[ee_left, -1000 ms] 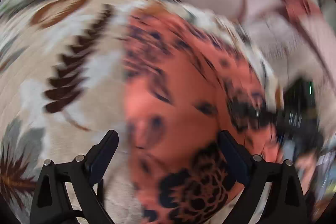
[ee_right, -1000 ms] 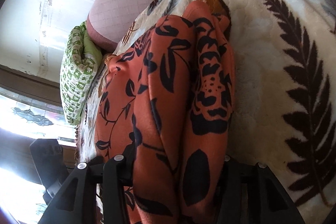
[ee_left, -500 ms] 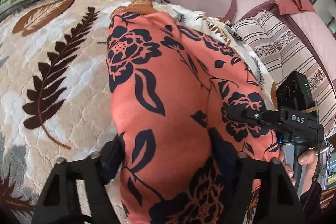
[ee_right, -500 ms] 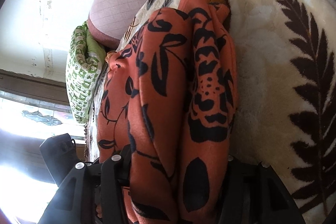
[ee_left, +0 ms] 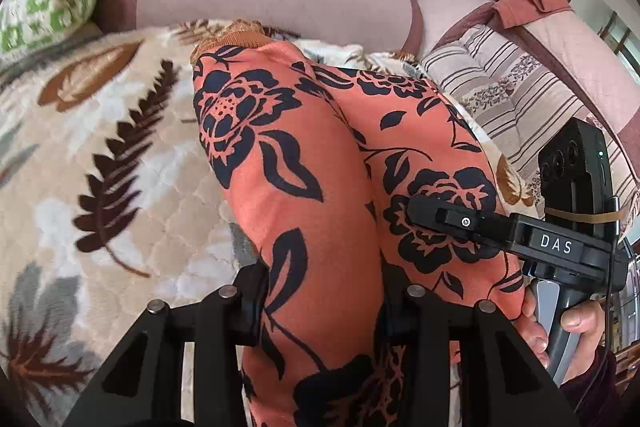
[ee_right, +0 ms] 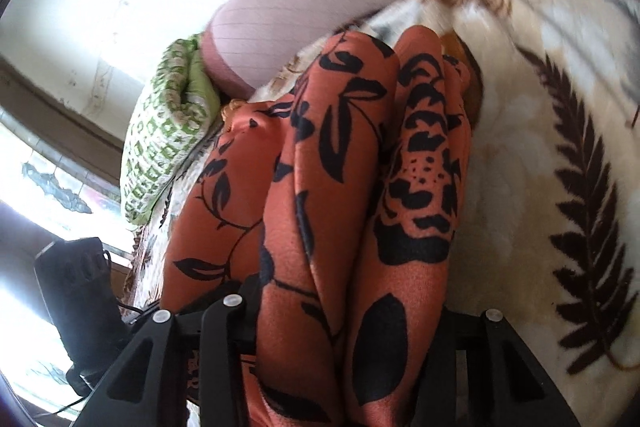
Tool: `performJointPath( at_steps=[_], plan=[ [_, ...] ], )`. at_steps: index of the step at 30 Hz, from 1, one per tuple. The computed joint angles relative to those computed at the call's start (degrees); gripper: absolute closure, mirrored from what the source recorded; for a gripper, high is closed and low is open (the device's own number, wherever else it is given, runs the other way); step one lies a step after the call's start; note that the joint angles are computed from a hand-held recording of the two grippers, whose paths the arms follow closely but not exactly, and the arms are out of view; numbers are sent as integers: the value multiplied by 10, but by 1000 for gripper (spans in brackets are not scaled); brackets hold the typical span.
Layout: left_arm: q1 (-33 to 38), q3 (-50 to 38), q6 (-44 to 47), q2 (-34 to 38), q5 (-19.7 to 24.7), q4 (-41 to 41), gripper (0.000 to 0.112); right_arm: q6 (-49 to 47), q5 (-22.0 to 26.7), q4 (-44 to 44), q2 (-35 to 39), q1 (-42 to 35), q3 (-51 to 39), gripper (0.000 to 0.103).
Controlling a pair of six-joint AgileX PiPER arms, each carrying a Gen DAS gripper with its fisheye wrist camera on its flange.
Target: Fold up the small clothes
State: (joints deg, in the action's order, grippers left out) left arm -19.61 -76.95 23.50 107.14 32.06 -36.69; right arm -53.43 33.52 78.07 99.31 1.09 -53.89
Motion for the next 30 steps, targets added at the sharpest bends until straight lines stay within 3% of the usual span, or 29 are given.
performJointPath(
  at_steps=[9, 16, 21, 23, 26, 30],
  plan=[
    [-13, 130, -76, -164, -56, 93, 69, -66, -25, 78, -110, 48, 71, 58],
    [-12, 251, -157, -319, -62, 147, 69, -96, -44, 136, -199, 113, 141, 58],
    [-25, 317, -263, -425, -39, 228, 69, -57, -69, 115, -244, 172, 164, 58],
    [-44, 331, -333, -460, -21, 290, 69, -31, -95, 111, -261, 203, 173, 58],
    [-77, 339, -424, -499, 14, 377, 69, -25, -97, 112, -271, 224, 180, 58],
    [-77, 350, -436, -545, 54, 394, 69, -40, -87, 139, -269, 235, 188, 58]
  ],
)
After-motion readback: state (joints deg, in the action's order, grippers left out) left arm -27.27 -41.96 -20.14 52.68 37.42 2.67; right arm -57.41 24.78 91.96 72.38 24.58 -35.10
